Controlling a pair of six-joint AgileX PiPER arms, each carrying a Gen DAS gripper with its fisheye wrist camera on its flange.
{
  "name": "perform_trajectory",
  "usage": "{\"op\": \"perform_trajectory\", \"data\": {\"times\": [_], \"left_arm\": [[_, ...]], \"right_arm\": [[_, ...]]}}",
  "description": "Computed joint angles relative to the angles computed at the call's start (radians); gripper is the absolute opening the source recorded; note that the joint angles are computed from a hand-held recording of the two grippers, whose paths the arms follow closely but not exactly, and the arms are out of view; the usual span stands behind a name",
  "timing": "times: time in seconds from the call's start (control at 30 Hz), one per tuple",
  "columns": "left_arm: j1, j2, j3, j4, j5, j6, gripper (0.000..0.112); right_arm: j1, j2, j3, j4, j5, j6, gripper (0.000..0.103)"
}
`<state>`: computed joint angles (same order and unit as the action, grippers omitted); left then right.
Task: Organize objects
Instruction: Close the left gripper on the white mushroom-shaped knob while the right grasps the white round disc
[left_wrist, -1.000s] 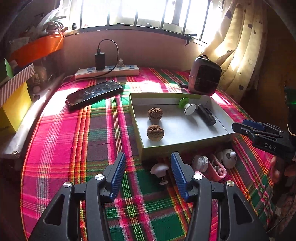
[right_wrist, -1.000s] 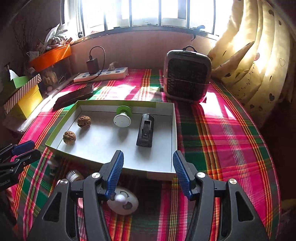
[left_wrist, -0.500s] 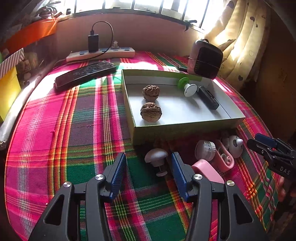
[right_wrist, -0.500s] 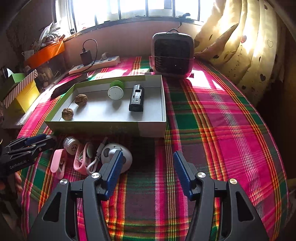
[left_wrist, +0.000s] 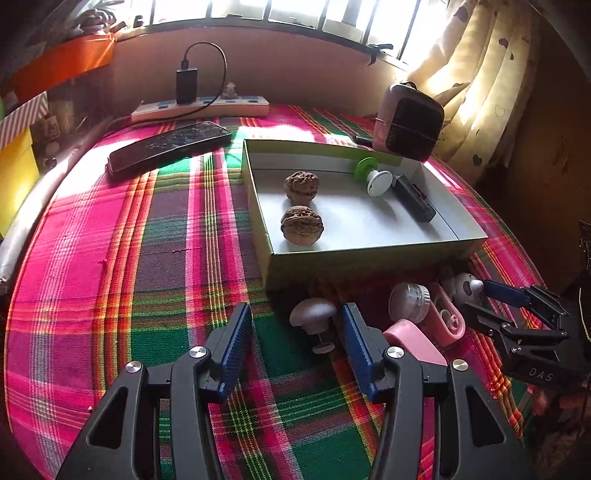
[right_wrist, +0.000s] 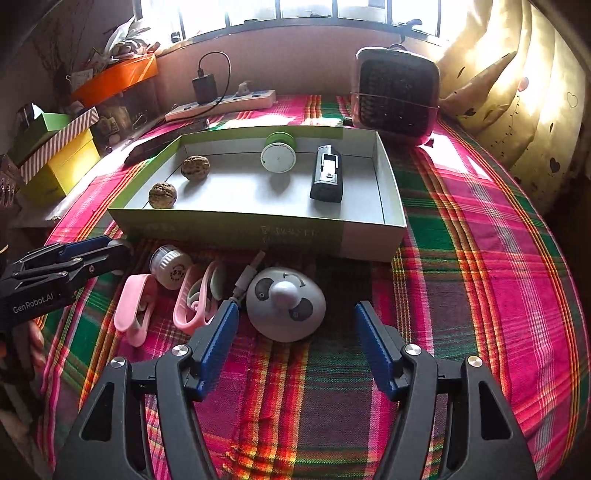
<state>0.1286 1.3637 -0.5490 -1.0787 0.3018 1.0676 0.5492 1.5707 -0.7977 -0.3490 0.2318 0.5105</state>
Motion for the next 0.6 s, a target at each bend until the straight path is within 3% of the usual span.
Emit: {"op": "perform_trajectory", "data": {"times": [0.1,0.2,0.4,0.6], "left_arm": [[-0.005,0.0,0.0,0.008,-0.006,-0.008,0.049],[-0.027,-0.001,0.001,0.067,-0.034,-0.069,0.049],[-0.051,-0.002,0.0,0.133,-0.066,-0.162,0.049],[-0.107,-0.005,-0.005,0.396,-0.113,-0.441,0.049]], "right_arm": [[-0.01,0.016,-0.017,0.034,0.001,-0.054,0.066],[0.003,0.029,-0.031,-0.067,0.025,0.02,0.066],[-0.028,0.03,-0.031,0.081,0.008,-0.171,0.068],[-0.04,0.026,-0.028,0.151,0.003,-0.252,0.068]]}}
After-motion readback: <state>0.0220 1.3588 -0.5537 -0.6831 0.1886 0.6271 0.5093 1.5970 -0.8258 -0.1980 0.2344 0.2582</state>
